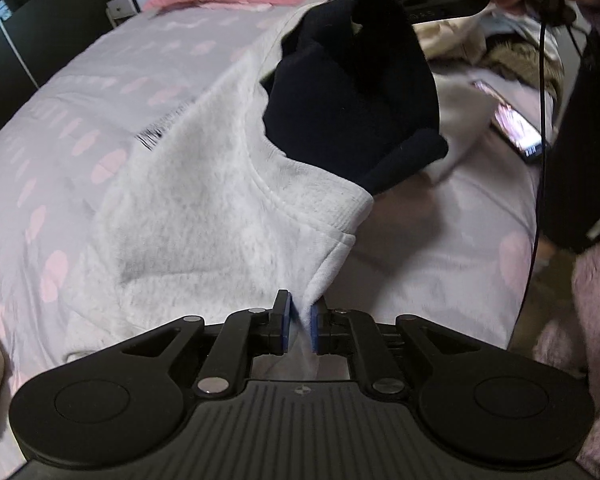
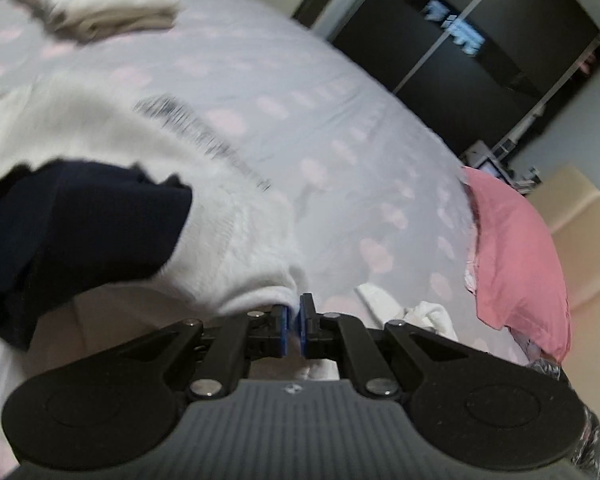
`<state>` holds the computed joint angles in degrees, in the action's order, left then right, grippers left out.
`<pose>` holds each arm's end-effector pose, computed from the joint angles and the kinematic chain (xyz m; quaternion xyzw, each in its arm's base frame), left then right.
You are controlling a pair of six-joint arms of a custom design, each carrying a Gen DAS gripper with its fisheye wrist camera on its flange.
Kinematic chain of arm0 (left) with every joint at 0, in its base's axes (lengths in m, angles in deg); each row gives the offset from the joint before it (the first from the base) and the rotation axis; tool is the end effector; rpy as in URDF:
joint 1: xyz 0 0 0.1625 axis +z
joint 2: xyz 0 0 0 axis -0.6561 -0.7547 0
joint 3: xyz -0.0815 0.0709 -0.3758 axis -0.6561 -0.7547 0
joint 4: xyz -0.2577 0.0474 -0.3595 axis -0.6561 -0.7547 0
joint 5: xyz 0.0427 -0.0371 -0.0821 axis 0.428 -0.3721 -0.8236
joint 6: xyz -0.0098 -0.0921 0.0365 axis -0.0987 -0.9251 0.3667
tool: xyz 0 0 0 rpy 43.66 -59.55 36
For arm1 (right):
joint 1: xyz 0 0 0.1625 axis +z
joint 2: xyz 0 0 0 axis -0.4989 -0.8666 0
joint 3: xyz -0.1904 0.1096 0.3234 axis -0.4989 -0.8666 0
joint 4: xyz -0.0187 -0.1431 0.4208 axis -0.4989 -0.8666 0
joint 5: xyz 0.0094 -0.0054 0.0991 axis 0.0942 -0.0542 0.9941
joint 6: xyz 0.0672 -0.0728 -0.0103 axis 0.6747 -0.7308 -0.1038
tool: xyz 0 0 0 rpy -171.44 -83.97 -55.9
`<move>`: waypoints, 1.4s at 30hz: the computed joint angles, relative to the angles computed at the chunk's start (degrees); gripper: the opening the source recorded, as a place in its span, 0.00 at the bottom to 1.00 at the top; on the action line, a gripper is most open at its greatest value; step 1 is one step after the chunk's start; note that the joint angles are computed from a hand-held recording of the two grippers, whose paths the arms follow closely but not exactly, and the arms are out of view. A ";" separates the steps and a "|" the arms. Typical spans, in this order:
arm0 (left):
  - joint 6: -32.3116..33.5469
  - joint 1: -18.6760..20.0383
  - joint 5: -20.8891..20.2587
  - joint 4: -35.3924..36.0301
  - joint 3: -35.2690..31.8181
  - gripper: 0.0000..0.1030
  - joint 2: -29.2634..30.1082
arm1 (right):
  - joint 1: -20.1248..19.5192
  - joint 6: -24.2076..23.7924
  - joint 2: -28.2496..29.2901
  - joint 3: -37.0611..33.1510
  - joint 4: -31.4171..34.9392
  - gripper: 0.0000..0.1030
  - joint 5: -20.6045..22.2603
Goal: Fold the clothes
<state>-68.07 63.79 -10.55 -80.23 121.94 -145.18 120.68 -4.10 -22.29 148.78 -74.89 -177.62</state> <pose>-0.4222 -0.3901 0.1835 0.3695 0.8516 -0.1268 0.3497 0.1155 -0.5889 0.3408 0.6262 -0.6721 0.1797 0.3519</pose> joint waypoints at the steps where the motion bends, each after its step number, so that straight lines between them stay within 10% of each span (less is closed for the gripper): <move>1: 0.12 -0.08 -0.23 0.03 0.15 0.10 -0.20 | -0.13 -1.20 0.08 0.31 -0.22 0.07 -0.62; 11: 5.95 -3.76 1.04 2.43 2.15 0.40 -2.65 | -0.23 -2.68 -0.16 0.29 0.42 0.08 -1.80; 26: 13.92 -6.21 10.38 14.13 2.82 0.43 0.38 | 0.16 -0.60 -1.77 0.81 2.32 0.08 -2.29; 35: 7.10 -5.26 10.53 15.80 1.07 0.11 0.40 | -0.27 -0.61 -2.26 0.50 3.62 0.08 -2.32; 42: -14.27 -3.82 11.09 17.45 -1.49 0.07 -5.06 | -0.42 1.56 -2.69 -0.46 6.81 0.08 -1.88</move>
